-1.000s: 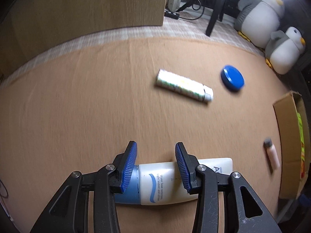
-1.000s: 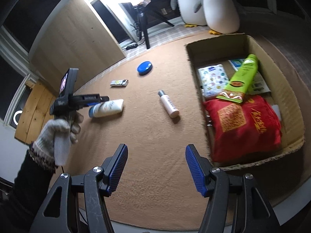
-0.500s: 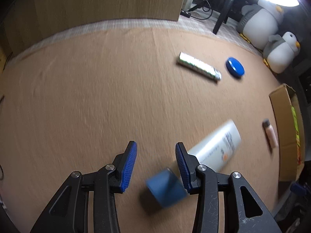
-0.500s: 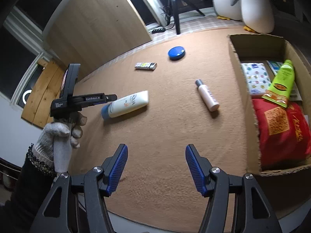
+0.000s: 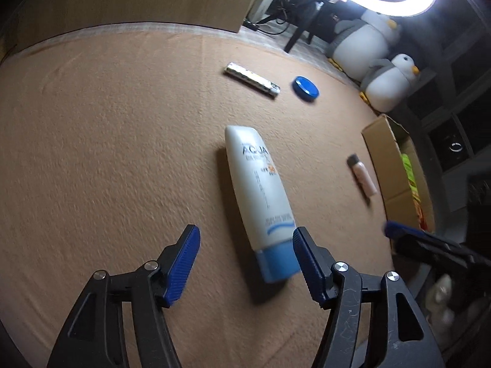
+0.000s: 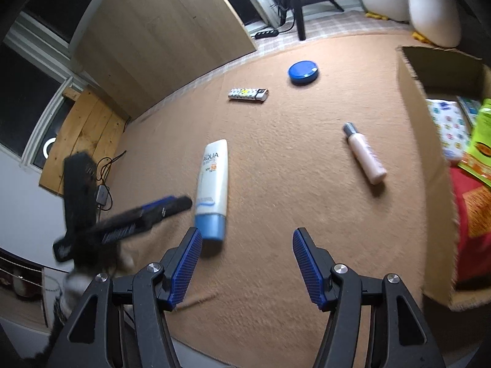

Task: Organize objects
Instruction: 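Grasp the sunscreen bottle with the left tool and stand it upright, then close the right tool on the upright sunscreen bottle, then carry the sunscreen bottle with the right tool and release it into the box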

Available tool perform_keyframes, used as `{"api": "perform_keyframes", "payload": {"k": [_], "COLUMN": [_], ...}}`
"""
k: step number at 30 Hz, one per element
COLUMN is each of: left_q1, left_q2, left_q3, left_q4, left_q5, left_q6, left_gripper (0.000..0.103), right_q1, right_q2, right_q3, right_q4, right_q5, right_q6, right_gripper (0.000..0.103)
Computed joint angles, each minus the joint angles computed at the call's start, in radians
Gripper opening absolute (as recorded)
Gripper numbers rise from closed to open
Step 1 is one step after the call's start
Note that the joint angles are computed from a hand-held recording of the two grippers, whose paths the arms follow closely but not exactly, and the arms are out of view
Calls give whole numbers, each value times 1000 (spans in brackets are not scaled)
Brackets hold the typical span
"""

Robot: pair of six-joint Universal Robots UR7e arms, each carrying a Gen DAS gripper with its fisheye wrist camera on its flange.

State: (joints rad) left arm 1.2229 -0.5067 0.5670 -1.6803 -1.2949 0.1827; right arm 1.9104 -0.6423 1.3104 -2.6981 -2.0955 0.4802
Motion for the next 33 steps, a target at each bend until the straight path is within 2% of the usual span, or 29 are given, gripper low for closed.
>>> {"api": "perform_keyframes", "payload": {"k": [6, 16, 18, 20, 23, 26, 33], "left_q1": [2, -2, 0, 3, 7, 6, -4], "left_q2": [-7, 29, 41, 50, 62, 64, 40], "left_q3": [19, -12, -30, -44, -63, -64, -16], "left_q4": [15, 45, 57, 67, 80, 75, 34], "left_q5": [-12, -28, -43, -56, -72, -68, -79], "left_q6": [7, 14, 9, 1, -8, -7, -17], "left_gripper": [67, 65, 63, 54, 49, 48, 48], "right_q1": [-36, -53, -55, -58, -63, -66, -66], "right_q2": [60, 199, 216, 232, 245, 248, 207], "right_q3": [-96, -337, -367, -397, -419, -418, -345], "right_q4": [50, 240, 264, 291, 319, 316, 252], "right_q5": [108, 142, 146, 154, 174, 181, 179], "right_q6": [6, -31, -37, -44, -47, -42, -28], "right_gripper": [58, 58, 58, 58, 58, 56, 45]}}
